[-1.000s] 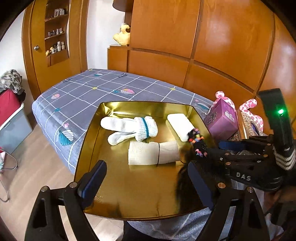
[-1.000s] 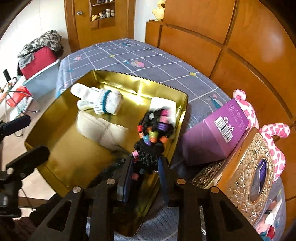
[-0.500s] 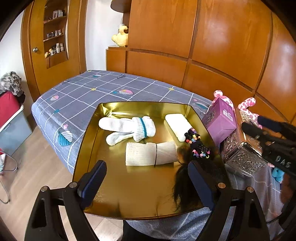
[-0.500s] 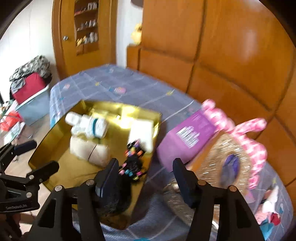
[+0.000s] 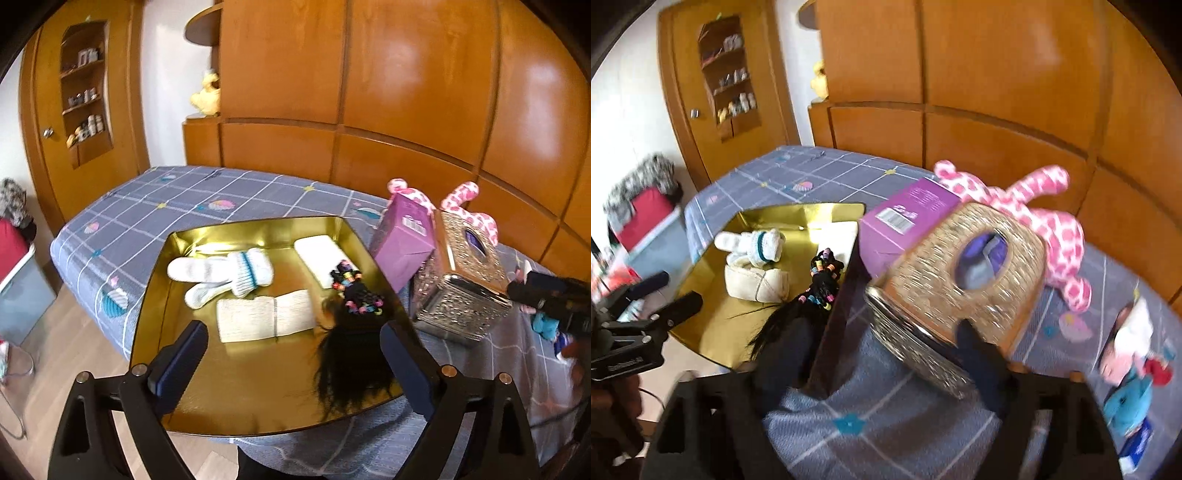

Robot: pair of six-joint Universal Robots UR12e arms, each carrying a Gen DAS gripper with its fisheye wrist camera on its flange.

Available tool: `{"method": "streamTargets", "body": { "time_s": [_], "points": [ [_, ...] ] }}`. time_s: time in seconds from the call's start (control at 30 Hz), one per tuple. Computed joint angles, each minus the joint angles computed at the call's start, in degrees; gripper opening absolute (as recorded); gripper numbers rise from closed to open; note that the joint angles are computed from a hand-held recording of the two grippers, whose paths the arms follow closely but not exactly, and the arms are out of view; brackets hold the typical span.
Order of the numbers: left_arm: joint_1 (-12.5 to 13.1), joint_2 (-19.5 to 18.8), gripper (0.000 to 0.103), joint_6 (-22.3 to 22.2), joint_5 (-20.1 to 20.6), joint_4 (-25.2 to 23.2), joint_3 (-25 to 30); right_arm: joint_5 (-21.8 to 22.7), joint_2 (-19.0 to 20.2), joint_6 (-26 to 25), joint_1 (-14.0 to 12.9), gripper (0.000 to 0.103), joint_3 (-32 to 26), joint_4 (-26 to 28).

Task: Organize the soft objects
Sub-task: 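Move both tools toward the pile of soft items beside the silver tissue box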

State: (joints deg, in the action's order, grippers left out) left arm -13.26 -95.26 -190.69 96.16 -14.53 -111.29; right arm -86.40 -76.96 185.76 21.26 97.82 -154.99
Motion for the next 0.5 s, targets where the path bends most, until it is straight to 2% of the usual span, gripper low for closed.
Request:
{"method": "streamTargets", "body": {
  "time_s": [0.07, 0.17, 0.33, 0.5],
  "points": [
    [-0.59, -0.19, 0.095, 1.12, -0.19, 0.18, 0.28, -0.34, -1.21, 2.17, -1.23, 0.090, 1.65, -1.31],
    [-1.24, -0.47, 0.095, 2.55, -0.73, 0.08, 0.68, -1.16, -3.17, 5.85, -3.14, 0.101, 4.02, -2.71],
    [-2.43, -0.87, 0.095, 4.69, -2.01, -0.39, 1.35, -4.71, -6.23, 12.21, -6.52, 0.102, 7.60, -3.46],
    [-3.89, -1.36, 0.095, 7.84, -2.88, -0.11, 2.22, -9.24, -8.63, 15.68, -9.34, 0.102, 10.15, -3.23]
  ]
}}
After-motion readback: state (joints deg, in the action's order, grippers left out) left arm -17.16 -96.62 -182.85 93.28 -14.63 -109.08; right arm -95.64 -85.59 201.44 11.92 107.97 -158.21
